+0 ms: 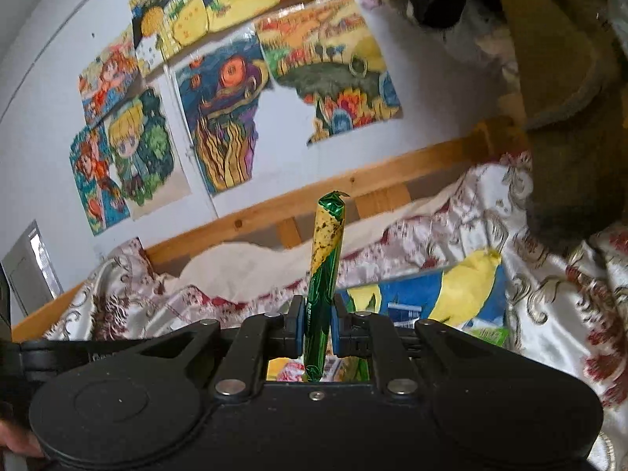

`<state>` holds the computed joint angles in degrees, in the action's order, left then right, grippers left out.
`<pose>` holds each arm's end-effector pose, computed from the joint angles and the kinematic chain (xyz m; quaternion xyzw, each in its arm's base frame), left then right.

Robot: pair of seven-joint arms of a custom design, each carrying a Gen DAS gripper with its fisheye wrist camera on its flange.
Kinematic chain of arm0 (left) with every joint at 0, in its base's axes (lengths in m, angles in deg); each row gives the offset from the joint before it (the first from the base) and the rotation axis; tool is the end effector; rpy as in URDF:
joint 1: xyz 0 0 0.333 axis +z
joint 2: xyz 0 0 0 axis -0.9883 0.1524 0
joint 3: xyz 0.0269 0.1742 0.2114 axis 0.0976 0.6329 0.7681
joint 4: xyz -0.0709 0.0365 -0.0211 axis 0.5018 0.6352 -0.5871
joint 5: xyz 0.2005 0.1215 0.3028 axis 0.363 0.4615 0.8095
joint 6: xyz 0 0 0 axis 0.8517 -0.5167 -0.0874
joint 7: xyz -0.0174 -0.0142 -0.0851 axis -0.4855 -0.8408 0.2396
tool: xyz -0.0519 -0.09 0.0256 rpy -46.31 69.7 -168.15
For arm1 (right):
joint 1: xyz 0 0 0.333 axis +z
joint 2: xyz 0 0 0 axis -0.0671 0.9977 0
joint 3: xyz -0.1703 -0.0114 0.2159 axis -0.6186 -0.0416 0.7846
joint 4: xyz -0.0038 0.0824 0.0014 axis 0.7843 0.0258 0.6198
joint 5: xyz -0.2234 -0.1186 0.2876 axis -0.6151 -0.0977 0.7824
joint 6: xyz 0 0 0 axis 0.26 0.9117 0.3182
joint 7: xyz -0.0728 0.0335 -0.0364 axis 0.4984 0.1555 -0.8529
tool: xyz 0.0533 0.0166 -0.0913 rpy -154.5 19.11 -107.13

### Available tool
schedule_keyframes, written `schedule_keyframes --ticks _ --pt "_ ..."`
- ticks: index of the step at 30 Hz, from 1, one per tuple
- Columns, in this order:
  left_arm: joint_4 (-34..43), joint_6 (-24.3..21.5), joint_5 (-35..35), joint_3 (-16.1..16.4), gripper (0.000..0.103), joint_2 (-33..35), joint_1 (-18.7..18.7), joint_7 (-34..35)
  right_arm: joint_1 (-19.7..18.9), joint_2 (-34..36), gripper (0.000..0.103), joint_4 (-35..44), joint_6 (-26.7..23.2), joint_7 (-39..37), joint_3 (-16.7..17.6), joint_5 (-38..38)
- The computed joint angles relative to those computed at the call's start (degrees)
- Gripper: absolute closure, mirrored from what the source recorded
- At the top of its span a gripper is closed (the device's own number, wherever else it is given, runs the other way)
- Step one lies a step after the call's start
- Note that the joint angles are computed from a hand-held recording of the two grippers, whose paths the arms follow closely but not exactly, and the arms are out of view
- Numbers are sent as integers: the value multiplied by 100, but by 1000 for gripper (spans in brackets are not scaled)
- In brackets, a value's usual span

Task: Organize snacks
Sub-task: 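Carry the mandarin and green stick snack over the dinosaur tray with both tools, then lower the mandarin and stick snack into the tray and open both tools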

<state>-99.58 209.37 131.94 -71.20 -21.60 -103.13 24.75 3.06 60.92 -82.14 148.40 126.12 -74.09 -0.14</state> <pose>0.6144 -0.2993 0.5671 -0.7204 0.4973 -0.3586 0.3241 0.6727 0.1874 0.5546 -0.6639 0.4589 -0.1154 0.5791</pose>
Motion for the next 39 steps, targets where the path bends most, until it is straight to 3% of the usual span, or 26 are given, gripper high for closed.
schedule_keyframes --ticks 16,28,39 --pt "1062 -635 -956 198 75 985 123 807 172 1125 88 1026 -216 1406 37 -1734" --pt "2082 -1236 -1375 413 75 1772 -139 1211 275 1539 86 1641 -552 2931 -263 -3087" --pt "2729 -1715 -1613 494 74 2131 -224 1379 227 1484 77 1523 -441 3051 -155 -3456"
